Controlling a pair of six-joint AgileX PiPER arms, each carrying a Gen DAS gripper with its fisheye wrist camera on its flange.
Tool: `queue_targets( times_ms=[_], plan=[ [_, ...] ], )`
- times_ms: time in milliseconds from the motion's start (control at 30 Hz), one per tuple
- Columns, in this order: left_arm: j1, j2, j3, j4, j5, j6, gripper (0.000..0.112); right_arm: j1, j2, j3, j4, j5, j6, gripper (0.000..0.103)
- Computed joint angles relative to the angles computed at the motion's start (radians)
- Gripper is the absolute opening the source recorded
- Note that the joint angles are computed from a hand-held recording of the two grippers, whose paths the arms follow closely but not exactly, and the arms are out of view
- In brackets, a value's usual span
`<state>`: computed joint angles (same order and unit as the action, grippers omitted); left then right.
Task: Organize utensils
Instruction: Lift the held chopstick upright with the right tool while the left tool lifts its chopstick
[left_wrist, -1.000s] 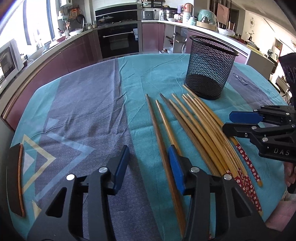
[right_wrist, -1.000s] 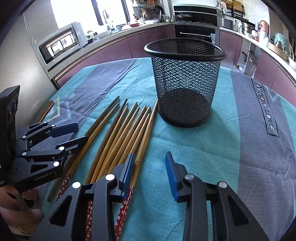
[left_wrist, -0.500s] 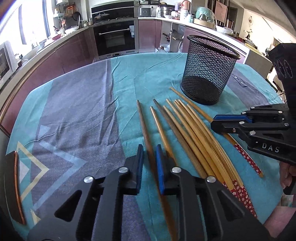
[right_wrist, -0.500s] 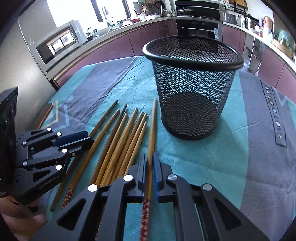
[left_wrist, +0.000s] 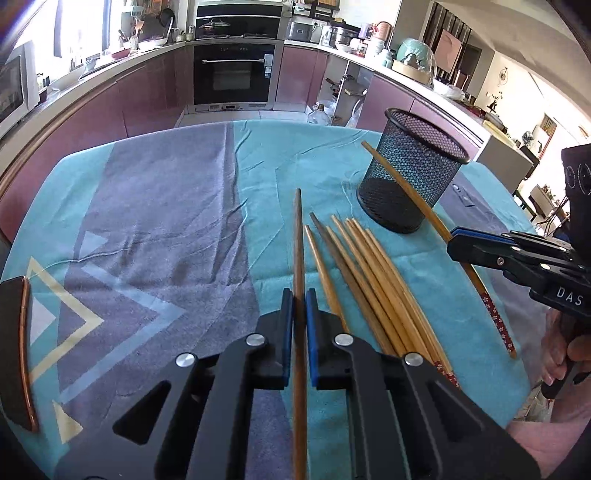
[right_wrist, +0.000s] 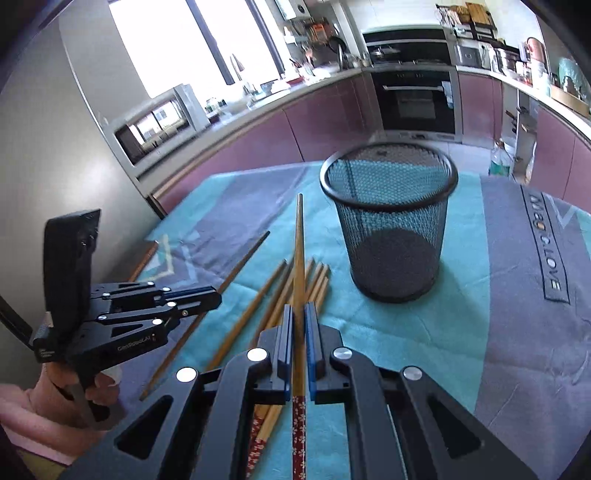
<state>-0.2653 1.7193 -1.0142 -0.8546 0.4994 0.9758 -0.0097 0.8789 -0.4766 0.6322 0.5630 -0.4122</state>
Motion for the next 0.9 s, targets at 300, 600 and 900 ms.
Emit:
queue_targets(
  times_ms=[300, 600, 900],
  plan=[
    [0.142, -0.105, -0.089, -0.179, 0.291, 0.115, 0.007, -0.139, -0.151, -0.078, 0.14, 0.106, -0.166, 0.005],
    [0.22, -0.175, -0.233, -0.304, 0.475, 0.093, 0.007, -0.455, -0.126, -0.156, 0.399, 0.288, -0.445, 0.005],
    [0.16, -0.106, -0.486, -0.274, 0.503, -0.092, 0.007, -0.415, -0.027, -0.197, 0.518, 0.134, -0.55, 0.005]
  ],
)
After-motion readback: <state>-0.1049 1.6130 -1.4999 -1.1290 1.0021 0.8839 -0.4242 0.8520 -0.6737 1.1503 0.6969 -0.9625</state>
